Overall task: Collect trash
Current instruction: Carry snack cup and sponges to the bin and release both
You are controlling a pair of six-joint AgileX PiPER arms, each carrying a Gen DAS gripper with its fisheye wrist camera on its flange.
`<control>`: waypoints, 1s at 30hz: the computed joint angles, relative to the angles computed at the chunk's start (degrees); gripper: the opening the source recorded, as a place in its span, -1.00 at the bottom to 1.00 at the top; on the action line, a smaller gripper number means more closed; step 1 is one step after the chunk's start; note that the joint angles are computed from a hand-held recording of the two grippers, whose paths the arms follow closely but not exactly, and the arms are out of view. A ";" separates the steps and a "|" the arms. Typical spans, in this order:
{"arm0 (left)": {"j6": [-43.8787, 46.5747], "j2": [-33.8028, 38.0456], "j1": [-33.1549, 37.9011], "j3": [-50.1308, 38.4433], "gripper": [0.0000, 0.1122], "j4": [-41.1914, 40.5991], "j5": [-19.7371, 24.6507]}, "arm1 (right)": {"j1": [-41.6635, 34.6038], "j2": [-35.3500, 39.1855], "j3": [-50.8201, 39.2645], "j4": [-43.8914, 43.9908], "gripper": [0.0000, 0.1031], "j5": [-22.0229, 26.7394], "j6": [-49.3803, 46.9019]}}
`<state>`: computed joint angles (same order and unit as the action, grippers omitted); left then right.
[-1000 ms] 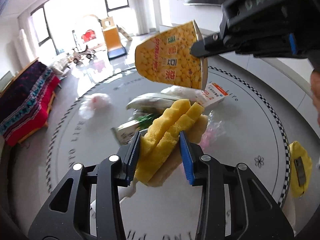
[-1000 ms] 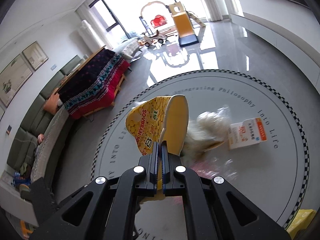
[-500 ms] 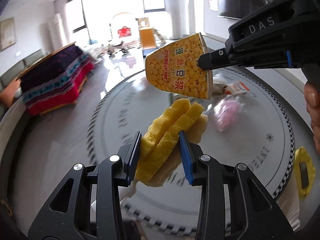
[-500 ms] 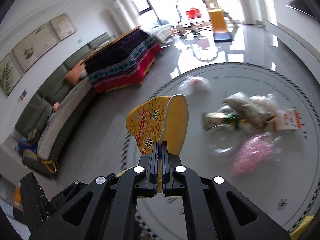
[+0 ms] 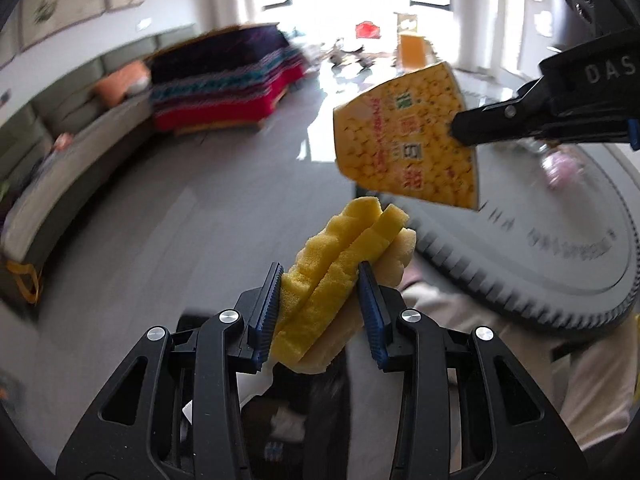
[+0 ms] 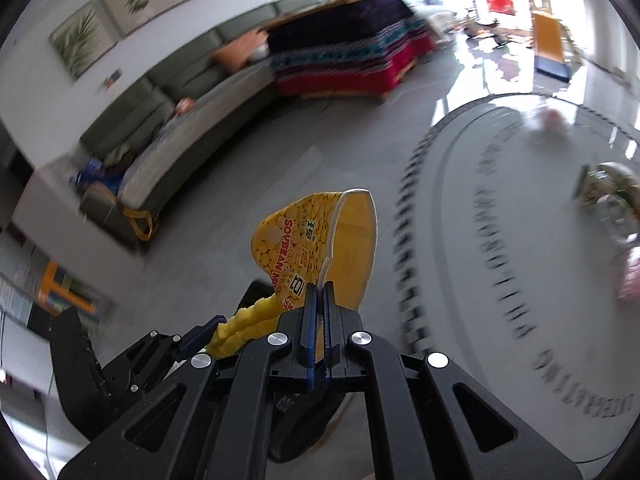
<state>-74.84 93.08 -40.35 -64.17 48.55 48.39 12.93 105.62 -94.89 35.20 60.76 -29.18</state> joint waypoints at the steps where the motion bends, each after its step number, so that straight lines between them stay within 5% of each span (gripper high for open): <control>1: -2.05 -1.08 0.06 2.95 -0.32 0.19 -0.15 | 1.30 -0.38 1.61 -0.26 -0.93 -0.66 -0.27; 11: -17.57 -9.71 6.74 27.03 -0.28 -3.23 -6.40 | 15.75 2.18 11.48 -2.97 -0.93 -4.66 -0.50; 13: -16.90 -10.01 8.10 28.66 0.01 -5.07 -7.07 | 18.30 5.50 8.53 -5.15 -0.92 -2.40 0.99; 14: -15.47 -9.43 8.98 28.80 0.27 -6.69 -6.95 | 19.43 7.63 6.31 -6.99 -0.66 -0.70 2.84; 15: -16.32 -8.12 8.64 28.49 0.71 -6.75 -4.73 | 19.81 9.22 4.72 -8.33 -0.10 0.33 4.64; 17: -18.56 -6.79 7.50 28.23 0.72 -5.61 -2.17 | 19.85 9.75 4.75 -8.64 0.13 -1.19 6.51; 30: -15.59 -4.56 8.31 25.77 0.73 -5.53 -4.59 | 14.47 8.61 4.94 -3.67 0.13 -0.52 2.85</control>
<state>-90.44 88.52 -32.05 -38.39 43.02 43.80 27.40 114.23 -89.95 31.54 60.24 -26.32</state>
